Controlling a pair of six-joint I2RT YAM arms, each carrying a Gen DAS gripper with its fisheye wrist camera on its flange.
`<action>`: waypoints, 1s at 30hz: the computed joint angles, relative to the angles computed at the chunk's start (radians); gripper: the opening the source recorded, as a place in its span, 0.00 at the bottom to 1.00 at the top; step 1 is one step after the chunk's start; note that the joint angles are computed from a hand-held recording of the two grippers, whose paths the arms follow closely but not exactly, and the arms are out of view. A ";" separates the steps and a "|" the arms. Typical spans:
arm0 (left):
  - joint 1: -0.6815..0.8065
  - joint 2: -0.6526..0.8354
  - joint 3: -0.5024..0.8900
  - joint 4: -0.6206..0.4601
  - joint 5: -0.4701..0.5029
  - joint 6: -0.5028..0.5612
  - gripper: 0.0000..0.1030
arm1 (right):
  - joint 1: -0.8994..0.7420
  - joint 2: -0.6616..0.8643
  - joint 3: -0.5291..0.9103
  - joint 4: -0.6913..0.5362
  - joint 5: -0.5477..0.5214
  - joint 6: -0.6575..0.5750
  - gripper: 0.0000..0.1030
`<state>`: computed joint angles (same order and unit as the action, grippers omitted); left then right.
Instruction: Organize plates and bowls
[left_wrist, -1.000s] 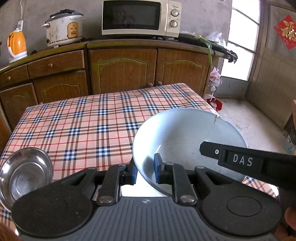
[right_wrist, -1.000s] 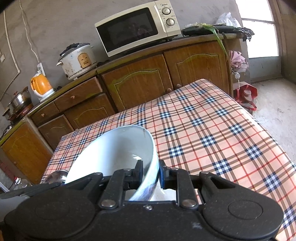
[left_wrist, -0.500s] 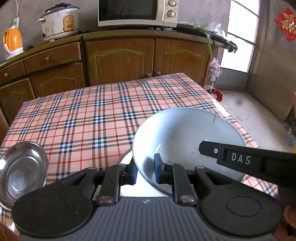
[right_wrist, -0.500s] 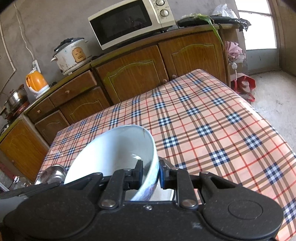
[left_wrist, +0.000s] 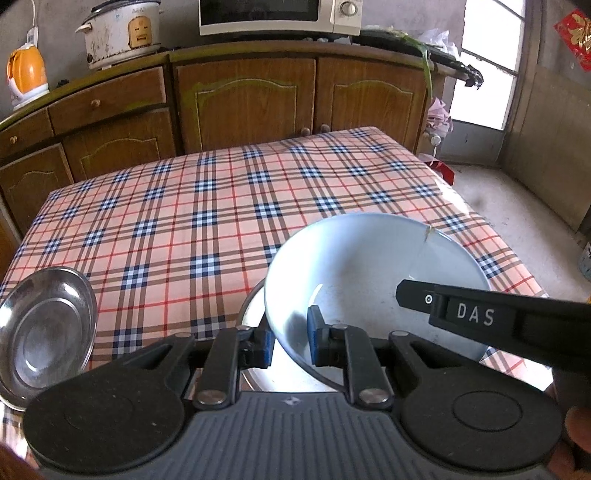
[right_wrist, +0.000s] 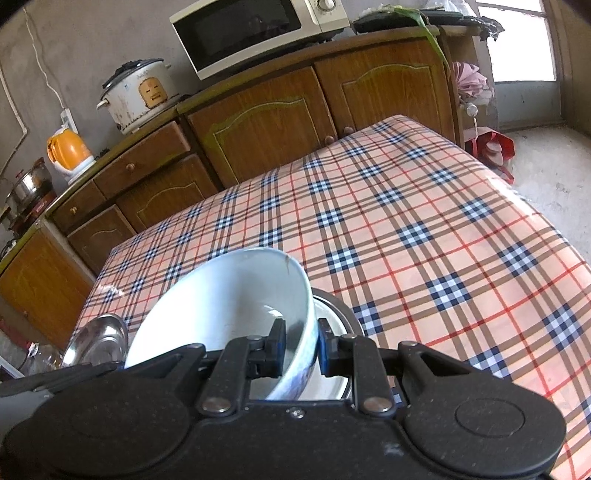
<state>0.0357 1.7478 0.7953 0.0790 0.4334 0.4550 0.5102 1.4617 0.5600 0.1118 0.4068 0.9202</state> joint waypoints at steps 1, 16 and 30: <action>0.000 0.005 0.003 -0.001 -0.003 0.001 0.17 | -0.002 0.010 0.002 0.006 -0.004 -0.001 0.23; -0.002 0.075 0.052 -0.005 -0.038 0.009 0.17 | -0.039 0.120 0.025 0.087 -0.072 -0.027 0.23; -0.012 0.130 0.087 -0.004 -0.058 0.012 0.17 | -0.063 0.190 0.038 0.135 -0.107 -0.038 0.23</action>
<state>0.0233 1.8773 0.8826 0.0747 0.3749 0.4675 0.4472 1.6518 0.5979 0.2468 0.3000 0.8825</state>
